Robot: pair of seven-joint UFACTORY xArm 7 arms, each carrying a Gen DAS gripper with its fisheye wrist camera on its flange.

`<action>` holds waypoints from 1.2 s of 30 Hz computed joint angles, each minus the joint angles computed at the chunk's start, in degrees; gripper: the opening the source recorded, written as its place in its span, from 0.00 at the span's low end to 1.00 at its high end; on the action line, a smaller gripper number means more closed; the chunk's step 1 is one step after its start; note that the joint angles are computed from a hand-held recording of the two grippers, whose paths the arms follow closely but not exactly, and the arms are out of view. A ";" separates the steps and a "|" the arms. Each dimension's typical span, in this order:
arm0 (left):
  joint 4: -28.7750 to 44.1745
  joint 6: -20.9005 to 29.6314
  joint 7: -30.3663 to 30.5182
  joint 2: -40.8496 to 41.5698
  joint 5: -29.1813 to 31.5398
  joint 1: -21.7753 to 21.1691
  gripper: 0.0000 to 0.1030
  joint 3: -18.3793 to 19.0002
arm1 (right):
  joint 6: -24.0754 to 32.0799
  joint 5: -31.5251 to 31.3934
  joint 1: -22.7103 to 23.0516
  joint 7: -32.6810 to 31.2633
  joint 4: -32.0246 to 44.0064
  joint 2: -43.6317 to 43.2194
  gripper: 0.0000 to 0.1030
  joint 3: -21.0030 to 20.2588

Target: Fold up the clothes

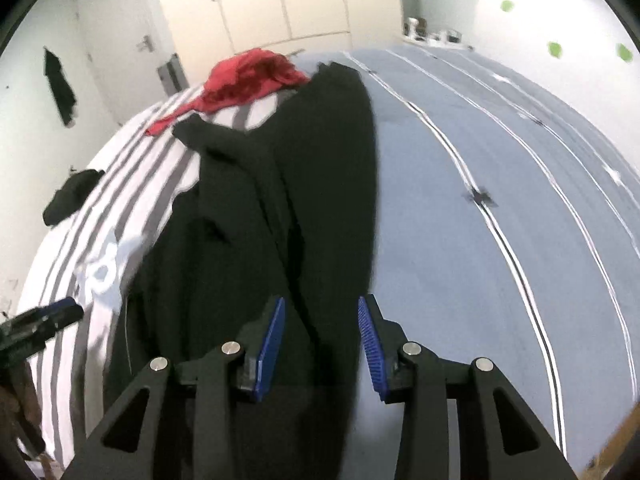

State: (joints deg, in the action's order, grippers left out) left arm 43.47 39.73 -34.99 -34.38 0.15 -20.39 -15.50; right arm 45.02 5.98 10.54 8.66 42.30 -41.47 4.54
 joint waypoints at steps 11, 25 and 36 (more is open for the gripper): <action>20.57 -9.17 -6.86 29.14 11.99 6.79 0.44 1.32 | -8.96 5.59 -0.76 -5.14 13.69 25.46 0.35 -4.86; 47.95 -5.49 -0.39 55.97 4.37 5.44 0.44 9.59 | 1.01 24.69 -4.21 -33.49 23.90 33.45 0.35 -4.83; 56.63 -7.83 13.04 64.09 -7.51 9.41 0.43 6.98 | -4.38 11.73 1.57 -28.24 14.08 26.08 0.54 1.92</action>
